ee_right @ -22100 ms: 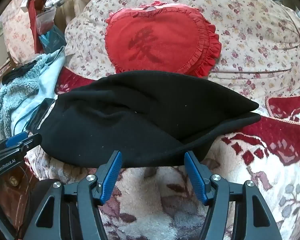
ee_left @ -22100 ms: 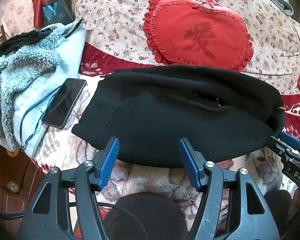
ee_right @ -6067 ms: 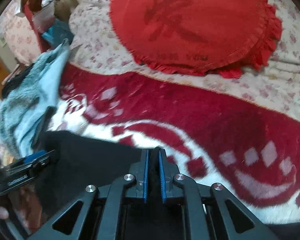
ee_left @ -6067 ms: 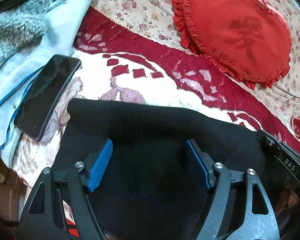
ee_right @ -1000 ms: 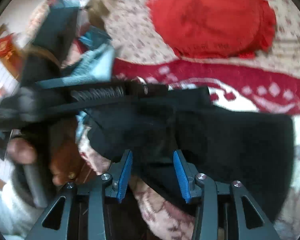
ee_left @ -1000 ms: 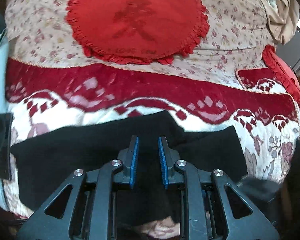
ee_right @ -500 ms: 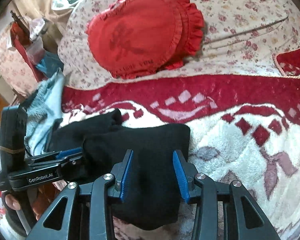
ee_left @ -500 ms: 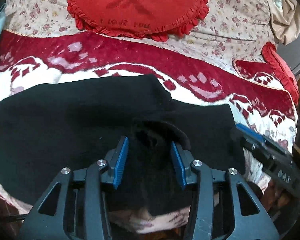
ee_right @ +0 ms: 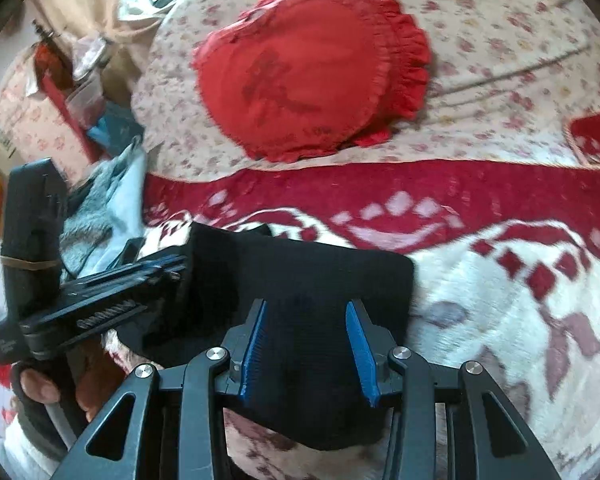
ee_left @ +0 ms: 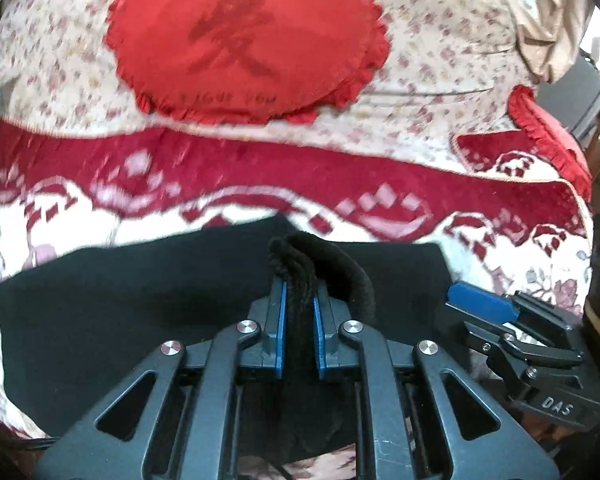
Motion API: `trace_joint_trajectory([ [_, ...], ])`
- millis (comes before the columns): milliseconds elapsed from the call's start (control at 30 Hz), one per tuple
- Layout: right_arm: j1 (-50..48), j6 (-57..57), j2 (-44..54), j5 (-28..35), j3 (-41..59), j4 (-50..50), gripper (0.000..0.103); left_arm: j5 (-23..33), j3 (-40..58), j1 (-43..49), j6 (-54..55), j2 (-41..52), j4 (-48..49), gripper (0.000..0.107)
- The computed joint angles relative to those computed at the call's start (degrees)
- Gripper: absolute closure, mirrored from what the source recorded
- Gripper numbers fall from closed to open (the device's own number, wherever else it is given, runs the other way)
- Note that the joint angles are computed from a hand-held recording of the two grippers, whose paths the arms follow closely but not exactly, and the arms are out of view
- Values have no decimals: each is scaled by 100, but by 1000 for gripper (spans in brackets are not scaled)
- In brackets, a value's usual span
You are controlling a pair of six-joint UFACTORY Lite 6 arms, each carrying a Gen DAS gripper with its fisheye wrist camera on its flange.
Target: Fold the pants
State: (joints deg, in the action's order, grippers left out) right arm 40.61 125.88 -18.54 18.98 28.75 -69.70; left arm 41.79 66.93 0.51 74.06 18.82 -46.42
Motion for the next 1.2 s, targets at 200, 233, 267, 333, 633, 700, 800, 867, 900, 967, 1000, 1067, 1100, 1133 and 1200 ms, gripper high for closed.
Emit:
trace_joint_trajectory([
  [200,160,-813,1251,-78,761,529,63,-33,-15,326,-136,162,225,90],
  [233,248,-1048,1227,9,807,758,63,3,22,412,-183,88,245,90],
  [267,314,-1236,1148,32,803,959,63,53,53,477,-179,40,230,90],
  [333,495,-1197,1083,121,825,1003,63,143,48,583,-125,-139,182,90],
  [633,1083,21,1979,-506,1230,-158,63,619,-260,767,-127,-764,157,88],
  [700,1049,315,1253,-514,724,-255,63,752,-394,762,-76,-867,96,84],
  [800,1144,-659,427,400,330,972,63,489,-761,522,-73,-1054,58,83],
  [867,959,-1191,-10,931,115,1586,63,276,-980,334,-128,-1081,85,83],
  [900,805,-1273,-164,964,10,1686,63,160,-1071,264,-115,-1082,81,83],
  [967,389,-1446,-299,773,-92,1684,63,-303,-1258,132,-121,-1085,71,83],
  [1000,227,-1592,-235,685,-43,1709,63,-647,-1293,56,-241,-1010,146,83],
  [1067,-30,-1896,154,557,168,1777,63,-869,-1118,85,-432,-708,254,83],
  [1100,-151,-2095,457,520,332,1841,63,-844,-935,162,-500,-487,256,82],
  [1133,-208,-2236,768,574,531,1891,63,-730,-761,250,-516,-300,204,77],
  [1200,-458,-2576,1349,603,873,2008,63,-502,-430,377,-508,53,99,76],
])
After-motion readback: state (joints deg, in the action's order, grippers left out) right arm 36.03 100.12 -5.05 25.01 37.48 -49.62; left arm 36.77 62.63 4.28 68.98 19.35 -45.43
